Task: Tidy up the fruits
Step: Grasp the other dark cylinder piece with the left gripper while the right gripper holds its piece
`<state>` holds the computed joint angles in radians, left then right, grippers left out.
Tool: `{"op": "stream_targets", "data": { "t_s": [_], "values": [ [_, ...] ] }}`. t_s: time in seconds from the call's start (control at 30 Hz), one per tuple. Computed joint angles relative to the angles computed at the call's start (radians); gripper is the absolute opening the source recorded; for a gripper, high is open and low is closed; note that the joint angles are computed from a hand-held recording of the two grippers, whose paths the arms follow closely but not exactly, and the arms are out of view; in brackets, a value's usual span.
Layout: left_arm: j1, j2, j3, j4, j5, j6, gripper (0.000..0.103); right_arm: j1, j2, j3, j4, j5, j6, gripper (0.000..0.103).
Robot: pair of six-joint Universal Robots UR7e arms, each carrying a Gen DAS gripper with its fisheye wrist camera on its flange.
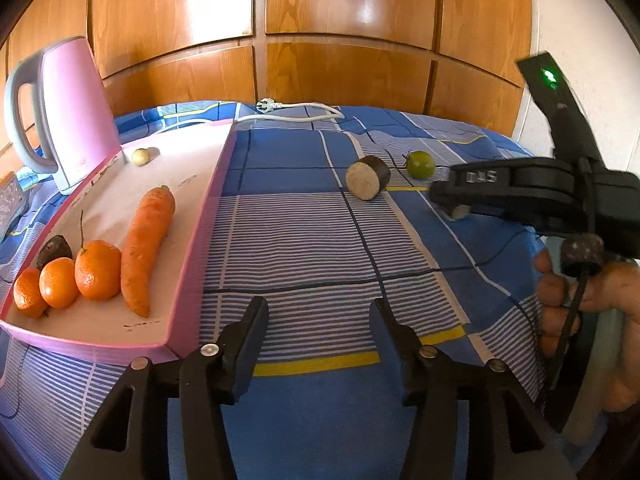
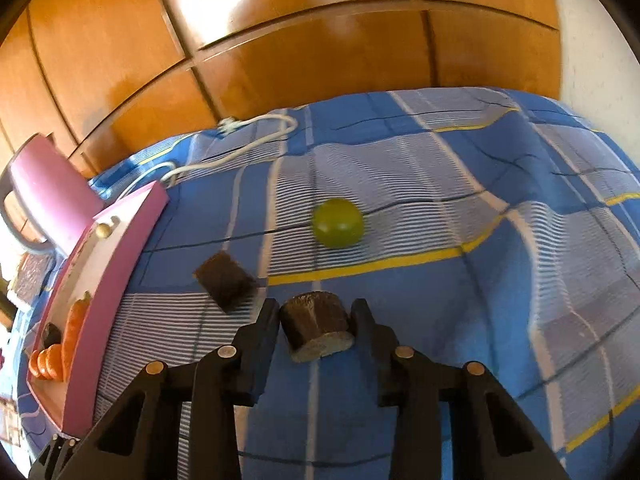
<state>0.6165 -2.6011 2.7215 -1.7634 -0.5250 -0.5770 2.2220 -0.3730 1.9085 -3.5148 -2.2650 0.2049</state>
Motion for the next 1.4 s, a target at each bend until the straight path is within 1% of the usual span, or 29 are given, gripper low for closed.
{"op": "stream_targets", "data": {
  "t_s": [0.13,0.2,0.3,0.37,0.57,0.6,0.63,0.67,0.7,0.8,0.83,0.97,1.13,1.23,1.4],
  "values": [
    [0.004,0.003,-0.002,-0.008,-0.005,0.002,0.055,0.005,-0.011,0.022,-0.003,-0.086,0.034,0.037],
    [0.006,0.01,-0.004,-0.011,-0.007,0.001,0.055,0.002,-0.014,0.029,-0.01,-0.081,0.028,0.037],
    [0.008,0.018,-0.009,-0.007,-0.009,-0.006,0.055,0.005,-0.009,0.02,0.001,-0.094,0.02,0.038],
    [0.011,0.031,-0.015,-0.005,-0.012,-0.012,0.055,-0.003,-0.011,0.024,-0.002,-0.076,0.017,0.038],
    [0.055,0.111,-0.045,-0.077,-0.049,-0.016,0.054,-0.009,-0.011,0.03,-0.017,-0.061,0.018,0.038],
    [0.062,0.125,-0.051,-0.101,-0.057,-0.014,0.053,-0.008,-0.01,0.031,-0.017,-0.062,0.019,0.038],
    [0.063,0.134,-0.054,-0.13,-0.065,-0.002,0.049,-0.008,-0.01,0.031,-0.019,-0.061,0.019,0.038],
    [0.055,0.134,-0.056,-0.125,-0.062,-0.007,0.047,-0.009,-0.011,0.032,-0.02,-0.059,0.019,0.038],
    [0.046,0.142,-0.058,-0.131,-0.055,-0.008,0.046,-0.01,-0.011,0.033,-0.02,-0.057,0.02,0.038],
    [0.061,0.214,-0.063,-0.243,-0.053,0.053,0.045,-0.011,-0.012,0.034,-0.02,-0.053,0.017,0.038],
    [0.076,0.245,-0.064,-0.296,-0.057,0.08,0.043,-0.011,-0.013,0.034,-0.02,-0.053,0.016,0.038],
    [0.147,0.381,-0.08,-0.505,-0.095,0.177,0.043,-0.014,-0.017,0.041,-0.028,-0.042,0.016,0.038],
    [0.223,0.541,-0.11,-0.703,-0.124,0.241,0.043,-0.01,-0.015,0.035,-0.023,-0.052,0.01,0.036],
    [0.252,0.611,-0.125,-0.802,-0.138,0.267,0.043,-0.011,-0.017,0.035,-0.024,-0.049,0.006,0.037],
    [0.277,0.69,-0.141,-0.887,-0.142,0.31,0.045,-0.017,-0.023,0.044,-0.041,-0.068,0.025,0.037]
  ]
}}
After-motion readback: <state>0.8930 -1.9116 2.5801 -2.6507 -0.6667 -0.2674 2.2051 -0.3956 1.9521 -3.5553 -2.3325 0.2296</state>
